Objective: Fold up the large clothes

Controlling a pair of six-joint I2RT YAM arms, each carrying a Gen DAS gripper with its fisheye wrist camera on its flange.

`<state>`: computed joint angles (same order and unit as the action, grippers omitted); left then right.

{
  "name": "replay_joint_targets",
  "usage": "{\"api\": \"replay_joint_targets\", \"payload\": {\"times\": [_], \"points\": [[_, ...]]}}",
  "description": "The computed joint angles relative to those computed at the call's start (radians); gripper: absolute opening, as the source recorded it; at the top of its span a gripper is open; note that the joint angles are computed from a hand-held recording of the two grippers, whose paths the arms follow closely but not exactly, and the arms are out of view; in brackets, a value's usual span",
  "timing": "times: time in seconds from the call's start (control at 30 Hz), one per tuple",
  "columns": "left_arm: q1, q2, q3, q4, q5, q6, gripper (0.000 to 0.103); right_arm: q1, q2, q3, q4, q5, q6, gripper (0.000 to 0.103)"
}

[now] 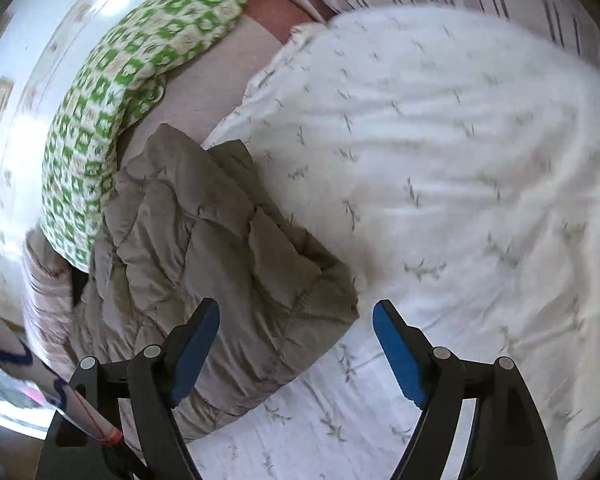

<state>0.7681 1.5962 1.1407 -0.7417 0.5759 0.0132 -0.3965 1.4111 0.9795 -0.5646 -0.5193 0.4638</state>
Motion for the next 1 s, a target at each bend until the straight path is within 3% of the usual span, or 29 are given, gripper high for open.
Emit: {"api": "replay_joint_targets", "payload": {"times": [0.2,0.33,0.4,0.47,0.57,0.63,0.7,0.8,1.0], "points": [[-0.014,0.073,0.000,0.016,0.122,-0.072,0.097,0.024,0.038,-0.034,0.071,-0.062,0.065,0.084],[-0.070,0.056,-0.013,0.093,0.095,-0.152,0.094,0.039,0.073,-0.053,0.141,-0.087,0.113,0.088],[-0.091,0.055,-0.011,0.115,0.079,-0.174,0.082,0.043,0.100,-0.062,0.193,-0.114,0.149,0.082],[-0.113,0.029,-0.026,0.151,0.023,-0.186,0.074,0.045,0.108,-0.063,0.216,-0.129,0.171,0.061],[-0.163,-0.051,-0.055,0.200,-0.097,-0.165,0.054,0.093,0.055,-0.028,0.172,-0.035,0.110,0.041],[-0.193,-0.116,-0.085,0.234,-0.171,-0.142,0.044,0.154,0.002,0.003,0.121,0.086,0.050,0.037],[-0.233,-0.179,-0.118,0.275,-0.251,-0.130,0.040,0.215,-0.056,0.015,0.091,0.193,0.010,0.035],[-0.265,-0.247,-0.147,0.295,-0.316,-0.101,0.038,0.244,-0.119,0.024,0.046,0.242,-0.034,0.034],[-0.200,-0.342,-0.156,0.215,-0.244,-0.050,0.037,0.212,-0.247,0.033,-0.082,0.195,-0.083,0.034]]}}
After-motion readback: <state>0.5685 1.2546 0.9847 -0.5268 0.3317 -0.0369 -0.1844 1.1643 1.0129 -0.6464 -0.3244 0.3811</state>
